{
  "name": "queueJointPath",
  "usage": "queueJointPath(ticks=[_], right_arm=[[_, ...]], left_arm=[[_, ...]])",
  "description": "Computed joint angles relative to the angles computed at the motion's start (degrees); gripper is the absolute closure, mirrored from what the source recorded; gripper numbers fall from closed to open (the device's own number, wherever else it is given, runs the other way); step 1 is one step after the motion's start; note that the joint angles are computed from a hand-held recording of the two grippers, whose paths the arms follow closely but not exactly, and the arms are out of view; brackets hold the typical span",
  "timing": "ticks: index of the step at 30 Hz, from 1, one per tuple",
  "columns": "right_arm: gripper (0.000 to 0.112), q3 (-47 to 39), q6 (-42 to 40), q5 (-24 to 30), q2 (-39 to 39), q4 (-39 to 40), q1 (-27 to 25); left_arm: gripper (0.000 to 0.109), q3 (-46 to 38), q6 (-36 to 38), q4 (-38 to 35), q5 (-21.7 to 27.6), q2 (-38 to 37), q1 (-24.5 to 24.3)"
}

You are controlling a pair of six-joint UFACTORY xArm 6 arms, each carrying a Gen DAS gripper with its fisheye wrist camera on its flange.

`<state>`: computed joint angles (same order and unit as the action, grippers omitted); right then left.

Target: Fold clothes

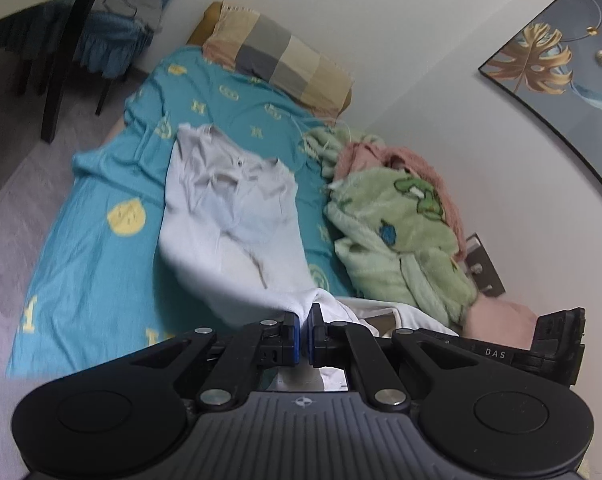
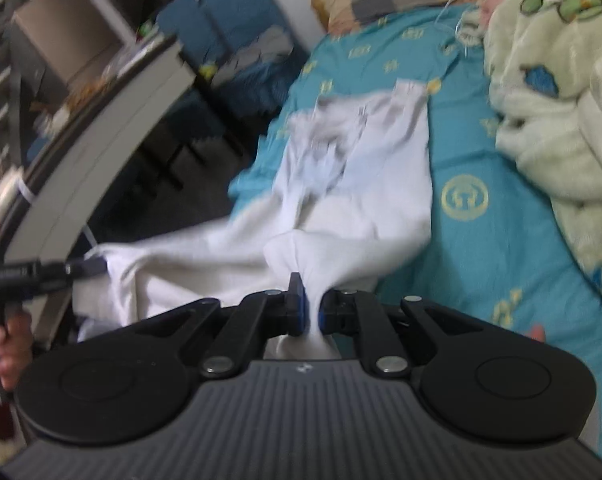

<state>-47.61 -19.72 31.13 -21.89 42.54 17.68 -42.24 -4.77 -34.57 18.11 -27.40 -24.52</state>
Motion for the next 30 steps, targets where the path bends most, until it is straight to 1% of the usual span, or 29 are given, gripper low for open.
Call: queueJointPath(ticks=[3,4,5,8,9,11,13,15,17,18,20,23,25,27,28,29,30], right_arm=[[0.102,-6.18,-1.63,-6.24,8.62,1.76,0.86],[0.102,-8.61,-2.41,-7.69,11.81,2.62,0.99],[0.102,-11.16,-3.11,-9.0,15.01,3.42,1.07],[0.102,-18.91,-2.21,-11.76,24.4,1.94,1.18],[0.102,-22.02,-1.72,-12.06,27.91,1.31,0.91],[0.102,-28.13,-0.13,-12.31,34.94,-0.45,0.32],[0.102,-33.98,1.64,-12.21,41.47,-2.9,-0.06],[0.102,-40.84,4.08,-10.9,48.5,-6.21,-0.78],[0.102,-48.26,6.89,-8.91,55.56,-10.26,-1.48],[0.102,-51.54,8.4,-7.97,58.69,-12.81,-1.73],[0.102,-56.85,10.48,-6.58,63.95,-16.78,-2.06],[0.102,-59.64,12.45,-6.1,67.74,-19.46,-1.82],[0.102,-59.82,13.01,-6.12,68.11,-19.61,-1.78],[0.101,-59.96,13.59,-6.15,68.43,-19.73,-1.74],[0.101,-60.03,13.87,-6.16,68.59,-19.8,-1.72],[0.101,-59.31,13.94,-6.65,68.06,-19.89,-1.63],[0.101,-58.49,13.98,-7.18,67.45,-19.96,-1.54]], left_arm=[[0.104,-5.48,-0.82,4.77,-5.32,8.54,1.03],[0.104,-7.8,0.32,3.85,-6.52,11.86,1.48],[0.104,-10.24,1.21,3.17,-7.58,15.16,1.93],[0.104,-19.23,-0.75,8.96,-9.06,26.08,4.03],[0.104,-22.08,-0.57,9.82,-9.4,29.43,4.6],[0.104,-28.53,2.29,6.88,-8.78,36.37,5.86],[0.104,-34.2,2.39,8.31,-9.2,43.02,7.09],[0.104,-40.3,1.23,10.88,-8.86,49.72,8.26],[0.104,-46.61,0.64,11.7,-7.03,56.17,9.35],[0.104,-48.79,2.11,10.79,-6.46,58.91,9.88],[0.104,-52.88,0.76,12.86,-5.39,63.6,10.61],[0.104,-56.52,-1.93,16.63,-4.8,68.41,11.09],[0.103,-57.96,-4.97,20.49,-4.61,70.58,11.16],[0.102,-57.74,-6.72,23.86,-5.24,71.1,11.0],[0.099,-57.56,-8.3,26.59,-5.45,70.99,10.89],[0.096,-57.15,-8.85,27.76,-5.65,70.69,10.8],[0.091,-56.94,-9.55,28.54,-4.72,70.0,10.6]])
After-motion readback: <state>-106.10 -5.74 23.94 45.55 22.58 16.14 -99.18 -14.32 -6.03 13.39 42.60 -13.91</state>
